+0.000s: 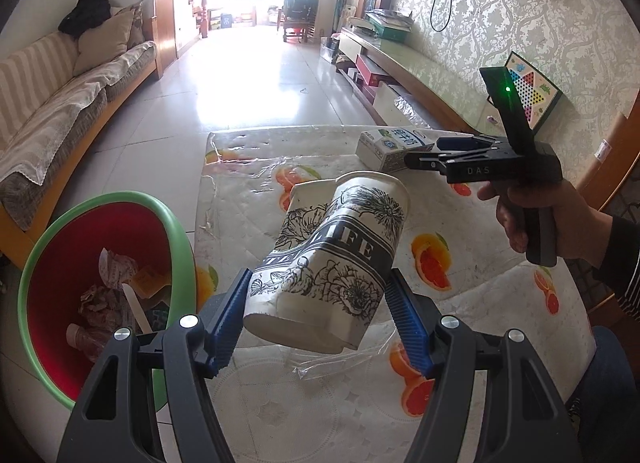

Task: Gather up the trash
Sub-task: 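Grasp the white milk carton with the right tool while the left tool holds the cup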

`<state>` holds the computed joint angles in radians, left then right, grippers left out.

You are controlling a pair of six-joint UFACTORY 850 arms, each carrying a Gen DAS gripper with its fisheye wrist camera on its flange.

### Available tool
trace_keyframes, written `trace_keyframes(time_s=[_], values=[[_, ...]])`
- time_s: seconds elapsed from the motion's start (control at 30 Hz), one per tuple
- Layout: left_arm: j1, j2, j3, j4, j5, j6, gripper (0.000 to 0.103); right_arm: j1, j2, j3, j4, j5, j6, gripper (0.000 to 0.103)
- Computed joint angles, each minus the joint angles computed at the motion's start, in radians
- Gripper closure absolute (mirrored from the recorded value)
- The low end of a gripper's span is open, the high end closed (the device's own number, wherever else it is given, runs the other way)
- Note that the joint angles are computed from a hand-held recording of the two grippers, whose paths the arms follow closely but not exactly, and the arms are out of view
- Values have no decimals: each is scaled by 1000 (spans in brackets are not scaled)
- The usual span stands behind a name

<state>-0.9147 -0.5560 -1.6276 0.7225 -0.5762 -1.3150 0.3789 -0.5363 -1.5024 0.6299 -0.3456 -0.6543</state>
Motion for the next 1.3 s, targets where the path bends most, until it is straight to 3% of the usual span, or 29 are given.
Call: trace_keyframes(time_s=[0.2,0.27,0.4,0.53,0.67,0.83,1.03,1.13,1.23,1.3], values=[[4,21,31,26,8,-31,39,69,98,127,195,27,-271,5],[2,29,42,34,6,-37,39,97,134,174,109,129,-226,5],[-1,43,61,51,10,-62,39,79,127,142,-192,178,42,4],[-2,60,83,77,12,-105,39,57,22,-29,-424,-3,38,4],[-4,72,101,86,13,-124,39,66,-47,-121,-689,-75,6,4],[-9,84,122,84,23,-139,39,61,-173,-321,-691,-265,-96,4],[-14,93,132,86,24,-136,39,61,-338,-583,-647,-494,-110,4],[-14,96,135,95,29,-146,39,62,-391,-661,-634,-571,-100,4],[-12,97,140,103,37,-163,39,62,-394,-655,-615,-599,-108,4],[-10,96,144,110,45,-173,39,65,-357,-586,-625,-539,-96,5]])
